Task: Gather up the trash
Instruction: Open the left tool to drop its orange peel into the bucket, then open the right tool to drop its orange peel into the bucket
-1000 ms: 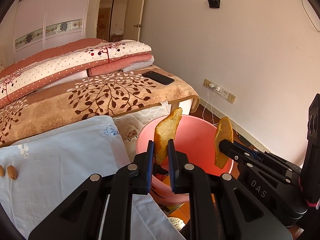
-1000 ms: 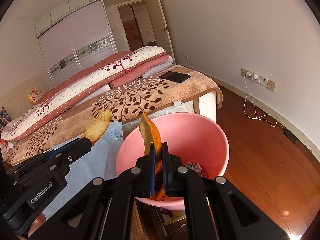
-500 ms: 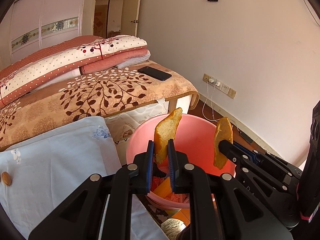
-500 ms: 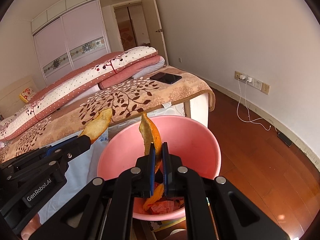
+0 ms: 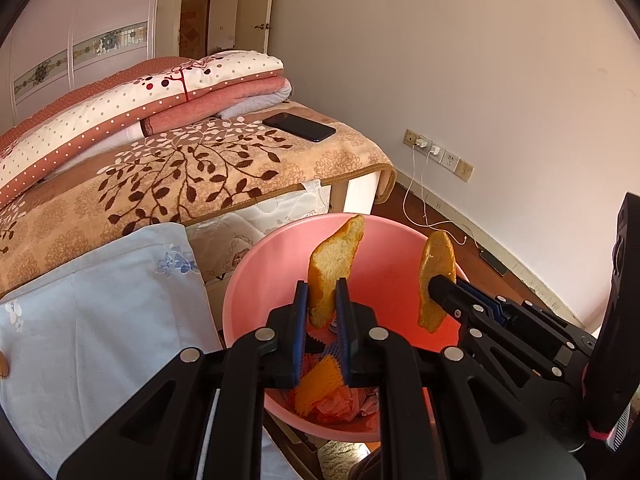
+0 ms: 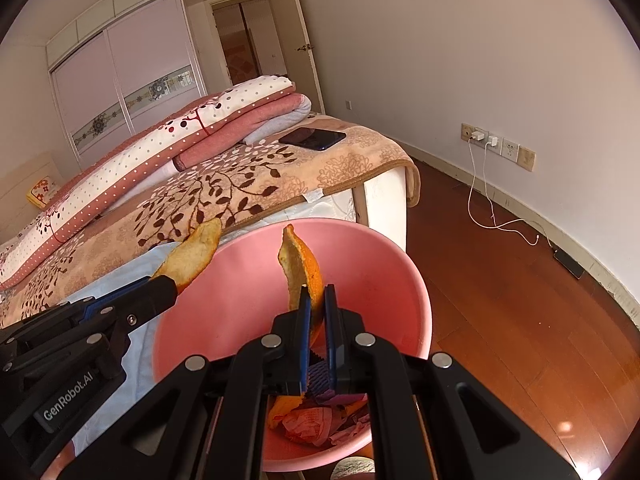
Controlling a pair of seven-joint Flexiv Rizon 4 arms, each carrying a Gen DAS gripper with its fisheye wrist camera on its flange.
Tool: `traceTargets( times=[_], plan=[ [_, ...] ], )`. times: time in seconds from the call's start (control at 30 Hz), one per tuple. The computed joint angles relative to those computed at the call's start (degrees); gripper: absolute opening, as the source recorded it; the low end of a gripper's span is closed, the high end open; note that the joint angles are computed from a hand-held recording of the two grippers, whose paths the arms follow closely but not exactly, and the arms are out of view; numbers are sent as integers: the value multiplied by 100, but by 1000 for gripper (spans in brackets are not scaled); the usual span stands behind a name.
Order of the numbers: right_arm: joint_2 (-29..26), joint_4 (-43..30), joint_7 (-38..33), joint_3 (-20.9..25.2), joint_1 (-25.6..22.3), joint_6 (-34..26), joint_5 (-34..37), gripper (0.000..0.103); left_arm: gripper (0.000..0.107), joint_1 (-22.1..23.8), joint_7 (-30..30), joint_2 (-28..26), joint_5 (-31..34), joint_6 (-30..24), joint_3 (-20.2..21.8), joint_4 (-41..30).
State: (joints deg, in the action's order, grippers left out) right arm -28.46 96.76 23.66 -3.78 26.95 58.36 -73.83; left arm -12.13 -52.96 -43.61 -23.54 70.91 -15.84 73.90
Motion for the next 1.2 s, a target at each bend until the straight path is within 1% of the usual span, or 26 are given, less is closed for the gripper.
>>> traceTargets(
  times=[0.3, 0.63, 0.7, 0.77, 0.8, 0.87, 0.9, 1.2],
  plan=[
    [-129, -43, -180, -42, -105, 211, 309, 6, 13, -228, -439, -370, 244, -560, 352, -645],
    [-204, -47, -324, -148, -50, 340, 518, 6, 13, -249, -566, -504, 333, -777, 346, -892],
    [-202, -40, -337, -160, -36, 328, 536, 6, 14, -290, -612, -537, 383, -879, 406, -988],
    [-199, -27, -343, -167, -30, 327, 548, 6, 21, -297, -626, -550, 408, -1003, 419, -1047],
    [-199, -23, -341, -171, -29, 331, 550, 6, 23, -284, -605, -546, 398, -1005, 392, -1035],
    [-190, -3, -339, -172, -24, 329, 549, 6, 31, -259, -515, -512, 384, -892, 329, -945],
    [-191, -4, -353, -169, -25, 324, 563, 6, 32, -250, -459, -497, 382, -839, 302, -905],
    [-203, -6, -363, -187, -10, 309, 575, 6, 34, -243, -312, -423, 307, -680, 240, -777]
  ],
)
